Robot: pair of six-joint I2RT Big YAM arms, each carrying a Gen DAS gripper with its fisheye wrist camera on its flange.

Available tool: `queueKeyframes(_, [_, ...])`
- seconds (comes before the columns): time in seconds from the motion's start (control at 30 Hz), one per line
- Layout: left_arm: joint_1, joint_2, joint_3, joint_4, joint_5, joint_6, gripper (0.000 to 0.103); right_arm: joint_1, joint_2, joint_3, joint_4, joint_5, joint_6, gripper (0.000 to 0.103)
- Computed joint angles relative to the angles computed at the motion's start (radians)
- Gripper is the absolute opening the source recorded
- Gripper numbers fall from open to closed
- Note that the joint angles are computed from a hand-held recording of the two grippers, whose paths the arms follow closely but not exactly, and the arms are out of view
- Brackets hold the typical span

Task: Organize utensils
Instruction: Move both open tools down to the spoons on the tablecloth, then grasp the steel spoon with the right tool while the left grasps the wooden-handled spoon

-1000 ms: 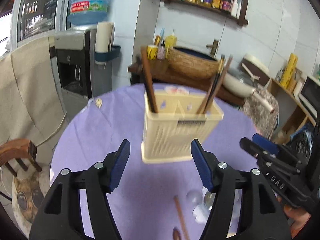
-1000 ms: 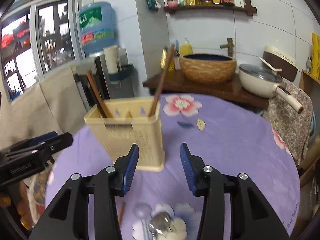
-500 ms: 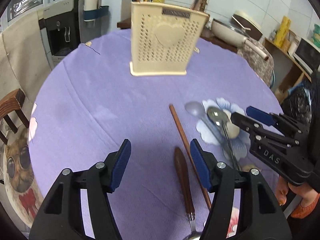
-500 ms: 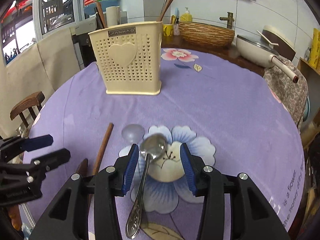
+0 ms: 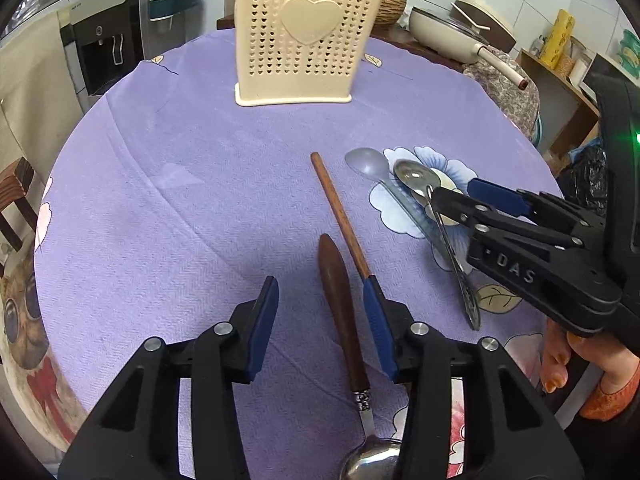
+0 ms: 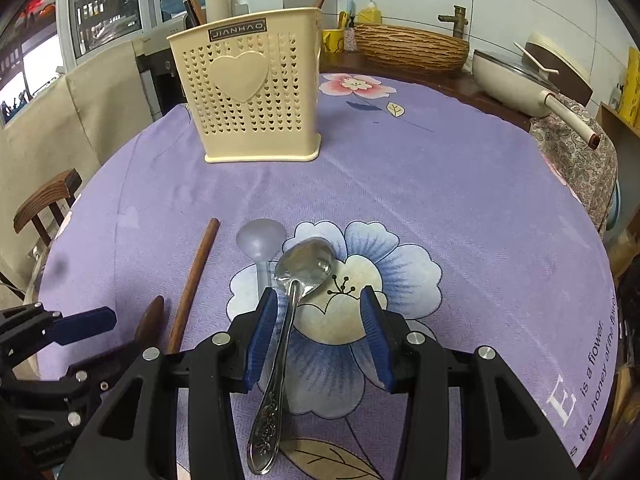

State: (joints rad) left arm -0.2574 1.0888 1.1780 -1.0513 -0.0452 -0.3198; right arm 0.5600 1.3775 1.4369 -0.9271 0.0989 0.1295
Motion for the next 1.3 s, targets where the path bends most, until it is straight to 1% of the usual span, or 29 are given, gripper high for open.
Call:
queueKeyframes(0.17, [-0.010, 0.015, 0.005, -0.009, -0.002, -0.002, 0.039, 0.003, 0.025, 0.025, -0.027, -0.010, -0.001, 0.042])
queueKeyframes(0.3, [-0.010, 0.016, 0.001, -0.010, -0.010, -0.001, 0.034, 0.005, 0.040, 0.034, -0.045, 0.003, -0.008, 0.041])
queueKeyframes(0.37, [-0.008, 0.017, 0.001, -0.007, -0.008, -0.001, 0.033, 0.001, 0.048, 0.040, -0.051, 0.005, -0.004, 0.041])
queueKeyframes(0.53, [-0.010, 0.020, 0.002, -0.005, -0.018, 0.002, 0.033, -0.004, 0.071, 0.064, -0.073, -0.010, 0.003, 0.041])
queueKeyframes(0.77, [-0.017, 0.026, 0.008, -0.008, -0.038, 0.008, 0.032, -0.008, 0.102, 0.096, -0.078, -0.010, 0.013, 0.041])
queueKeyframes(0.93, [-0.020, 0.031, 0.012, -0.006, -0.043, 0.013, 0.032, -0.005, 0.129, 0.125, -0.084, 0.003, 0.016, 0.041])
queueKeyframes(1.07, [-0.019, 0.035, 0.015, -0.005, -0.042, 0.015, 0.031, -0.011, 0.150, 0.153, -0.100, -0.003, 0.041, 0.041])
queueKeyframes(1.17, [-0.018, 0.037, 0.015, -0.002, -0.042, 0.017, 0.031, -0.006, 0.153, 0.156, -0.103, 0.010, 0.045, 0.041])
queueKeyframes(1.23, [-0.016, 0.039, 0.017, -0.001, -0.040, 0.014, 0.029, -0.005, 0.154, 0.158, -0.105, 0.013, 0.053, 0.040])
queueKeyframes(1.27, [-0.015, 0.041, 0.018, 0.000, -0.041, 0.011, 0.025, -0.005, 0.155, 0.159, -0.106, 0.015, 0.055, 0.037])
queueKeyframes(1.3, [-0.012, 0.043, 0.020, 0.002, -0.038, 0.011, 0.023, -0.004, 0.156, 0.161, -0.107, 0.015, 0.059, 0.037])
